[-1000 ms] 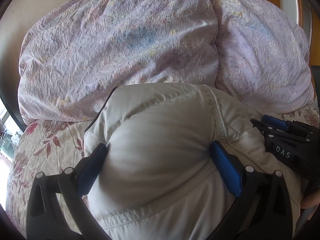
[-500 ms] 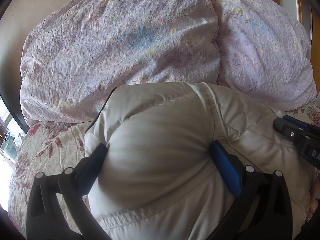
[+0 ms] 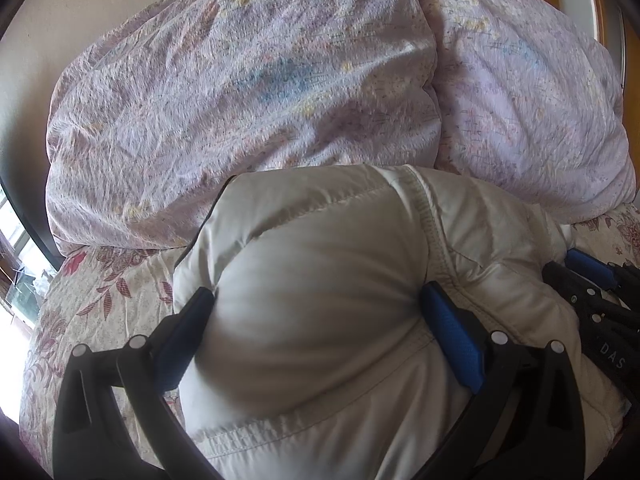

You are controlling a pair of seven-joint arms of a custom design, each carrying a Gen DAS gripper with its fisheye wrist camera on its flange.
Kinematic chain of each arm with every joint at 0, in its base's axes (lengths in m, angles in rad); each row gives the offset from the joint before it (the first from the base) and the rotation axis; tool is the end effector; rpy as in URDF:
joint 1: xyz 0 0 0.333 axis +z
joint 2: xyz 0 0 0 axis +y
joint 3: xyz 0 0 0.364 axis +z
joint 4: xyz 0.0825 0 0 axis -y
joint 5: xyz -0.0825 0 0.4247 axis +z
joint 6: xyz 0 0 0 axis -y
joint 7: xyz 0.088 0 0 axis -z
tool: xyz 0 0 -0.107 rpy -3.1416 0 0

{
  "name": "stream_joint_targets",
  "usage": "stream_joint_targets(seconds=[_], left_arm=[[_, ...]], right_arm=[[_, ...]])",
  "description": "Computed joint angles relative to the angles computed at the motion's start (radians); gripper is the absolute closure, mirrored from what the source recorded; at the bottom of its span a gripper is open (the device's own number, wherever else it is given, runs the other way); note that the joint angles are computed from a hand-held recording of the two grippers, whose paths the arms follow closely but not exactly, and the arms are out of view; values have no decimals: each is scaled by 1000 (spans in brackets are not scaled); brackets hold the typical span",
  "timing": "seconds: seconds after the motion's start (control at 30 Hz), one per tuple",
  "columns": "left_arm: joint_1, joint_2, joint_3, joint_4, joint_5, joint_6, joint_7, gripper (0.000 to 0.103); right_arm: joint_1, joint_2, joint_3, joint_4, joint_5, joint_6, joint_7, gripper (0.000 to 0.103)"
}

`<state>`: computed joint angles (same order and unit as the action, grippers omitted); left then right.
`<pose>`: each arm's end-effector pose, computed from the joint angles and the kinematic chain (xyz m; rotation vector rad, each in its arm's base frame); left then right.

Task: Fold large clothes
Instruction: 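Open both grippers and withdraw them from the folded jacket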

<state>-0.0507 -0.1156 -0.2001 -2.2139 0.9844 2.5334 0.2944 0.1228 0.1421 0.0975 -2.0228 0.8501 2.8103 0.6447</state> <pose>0.5504 -0.1536 0.4958 -1.9029 1.3946 -0.4573 0.6493 0.1056 0.4660 -1.9996 1.3027 -0.3956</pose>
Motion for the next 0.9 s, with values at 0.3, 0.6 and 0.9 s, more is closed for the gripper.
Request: stream_joint_targets(seconds=[0.3, 0.6, 0.9], left_arm=[[0, 2, 1, 1, 3, 1, -3, 2], [-2, 0, -6, 5, 27, -20, -18, 2], [-5, -182, -10, -144, -2, 71, -73, 2]], right_arm=[[-22, 10, -6, 27, 86, -82, -48, 61], [-15, 2, -9, 18, 111, -59, -69, 59], [16, -156, -63, -128, -43, 22, 120, 4]])
